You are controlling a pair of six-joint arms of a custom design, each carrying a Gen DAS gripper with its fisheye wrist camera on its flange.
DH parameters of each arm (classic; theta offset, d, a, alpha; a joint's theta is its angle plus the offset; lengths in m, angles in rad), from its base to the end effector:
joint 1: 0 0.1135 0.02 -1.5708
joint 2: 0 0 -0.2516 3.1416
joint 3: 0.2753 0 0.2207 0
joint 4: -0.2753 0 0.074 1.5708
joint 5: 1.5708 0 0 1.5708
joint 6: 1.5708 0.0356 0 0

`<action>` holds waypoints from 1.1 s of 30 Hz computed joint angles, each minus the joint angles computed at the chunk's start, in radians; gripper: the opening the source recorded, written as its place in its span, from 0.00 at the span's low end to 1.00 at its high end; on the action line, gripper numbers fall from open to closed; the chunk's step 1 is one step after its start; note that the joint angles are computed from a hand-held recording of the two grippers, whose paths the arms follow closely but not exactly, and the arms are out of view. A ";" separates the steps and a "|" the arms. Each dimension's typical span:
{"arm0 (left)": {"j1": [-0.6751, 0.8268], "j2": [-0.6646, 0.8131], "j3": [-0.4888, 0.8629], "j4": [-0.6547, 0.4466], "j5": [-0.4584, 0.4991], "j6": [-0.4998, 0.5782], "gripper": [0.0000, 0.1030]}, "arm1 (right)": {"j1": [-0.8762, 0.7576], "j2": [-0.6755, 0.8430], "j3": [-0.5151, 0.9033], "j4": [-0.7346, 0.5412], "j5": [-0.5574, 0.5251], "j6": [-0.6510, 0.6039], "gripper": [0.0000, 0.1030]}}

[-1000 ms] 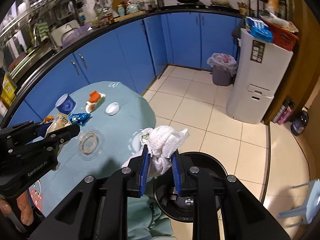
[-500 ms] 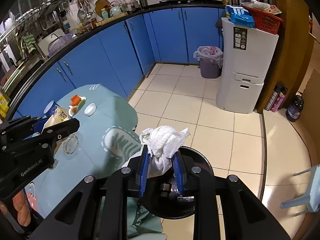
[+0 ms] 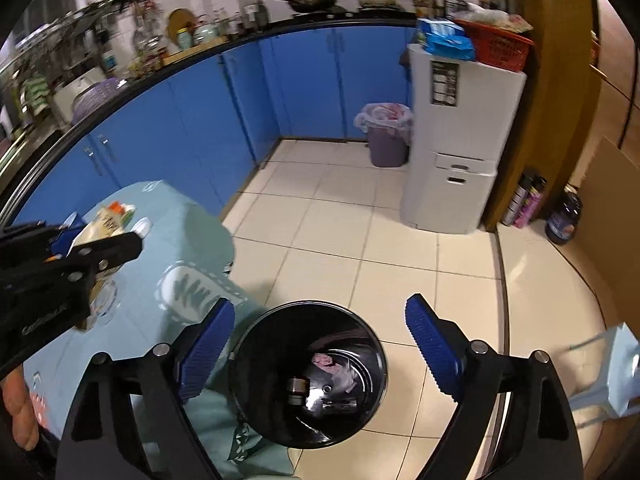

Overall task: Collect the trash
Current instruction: 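Carry the snack bag and tissue over the black bin and open both tools, then move back to the table and grasp the clear plastic lid with the right tool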

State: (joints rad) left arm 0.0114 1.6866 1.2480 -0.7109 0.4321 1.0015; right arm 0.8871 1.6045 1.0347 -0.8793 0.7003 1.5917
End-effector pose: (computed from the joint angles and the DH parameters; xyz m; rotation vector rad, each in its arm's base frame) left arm 0.3105 -0.0114 0.2305 1.3223 2.1961 -0.2259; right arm 0.1769 0.1808 0.2004 0.8920 2.2691 -0.1492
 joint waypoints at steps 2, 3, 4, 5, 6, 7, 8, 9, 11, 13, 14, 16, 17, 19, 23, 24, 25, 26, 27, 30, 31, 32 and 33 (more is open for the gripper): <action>-0.013 -0.014 -0.014 0.001 0.001 -0.001 0.25 | 0.003 -0.005 -0.002 -0.048 0.005 0.047 0.83; -0.018 -0.019 -0.019 0.003 0.001 -0.001 0.25 | 0.004 -0.013 -0.008 -0.069 0.007 0.070 0.83; -0.024 -0.023 -0.024 0.003 0.001 -0.002 0.25 | 0.004 -0.021 -0.015 -0.087 0.007 0.091 0.83; -0.031 -0.028 -0.029 0.003 -0.001 -0.003 0.25 | 0.002 -0.029 -0.023 -0.103 0.006 0.111 0.83; -0.038 -0.034 -0.034 0.001 -0.002 -0.002 0.25 | 0.001 -0.032 -0.028 -0.113 0.005 0.125 0.83; -0.045 -0.041 -0.040 0.000 -0.002 -0.002 0.25 | 0.002 -0.036 -0.032 -0.122 0.004 0.138 0.83; -0.050 -0.046 -0.043 0.000 0.000 -0.001 0.25 | 0.001 -0.040 -0.038 -0.130 0.003 0.152 0.83; -0.060 -0.056 -0.052 0.003 0.001 -0.003 0.25 | 0.001 -0.041 -0.043 -0.134 0.000 0.162 0.83; -0.076 -0.064 -0.054 -0.003 0.001 -0.010 0.25 | -0.001 -0.048 -0.053 -0.138 -0.007 0.177 0.83; -0.094 -0.069 -0.052 -0.014 -0.002 -0.016 0.28 | 0.003 -0.061 -0.068 -0.139 -0.010 0.193 0.83; -0.103 -0.069 -0.047 -0.025 -0.002 -0.022 0.28 | 0.005 -0.068 -0.075 -0.142 -0.008 0.203 0.83; -0.119 -0.063 -0.031 -0.052 -0.001 -0.032 0.28 | 0.005 -0.071 -0.077 -0.153 -0.006 0.213 0.83; -0.127 -0.061 -0.028 -0.060 -0.002 -0.037 0.28 | 0.004 -0.072 -0.080 -0.157 -0.008 0.217 0.83; -0.147 -0.055 -0.024 -0.066 -0.020 -0.056 0.37 | 0.009 -0.071 -0.081 -0.159 -0.012 0.229 0.83; -0.130 -0.048 -0.018 -0.055 0.013 -0.098 0.91 | 0.014 -0.069 -0.081 -0.168 -0.013 0.242 0.83; -0.125 -0.050 -0.020 -0.047 0.020 -0.099 0.91 | 0.014 -0.069 -0.083 -0.166 -0.014 0.243 0.83; -0.128 -0.047 -0.018 -0.044 0.008 -0.098 0.91 | 0.014 -0.068 -0.083 -0.165 -0.016 0.243 0.83; -0.131 -0.041 -0.018 -0.034 -0.009 -0.108 0.91 | 0.012 -0.066 -0.082 -0.163 -0.017 0.241 0.83; -0.130 -0.032 -0.012 -0.034 -0.018 -0.115 0.91 | 0.011 -0.065 -0.082 -0.160 -0.018 0.239 0.83; -0.118 0.004 0.025 -0.058 -0.027 -0.125 0.92 | 0.008 -0.052 -0.063 -0.157 -0.016 0.226 0.83; -0.114 0.010 0.030 -0.057 -0.029 -0.126 0.93 | 0.007 -0.047 -0.058 -0.157 -0.015 0.222 0.83; -0.110 0.015 0.036 -0.058 -0.030 -0.127 0.93 | 0.007 -0.039 -0.046 -0.162 -0.013 0.218 0.83; -0.107 0.017 0.038 -0.058 -0.030 -0.127 0.94 | 0.006 -0.035 -0.038 -0.163 -0.011 0.212 0.83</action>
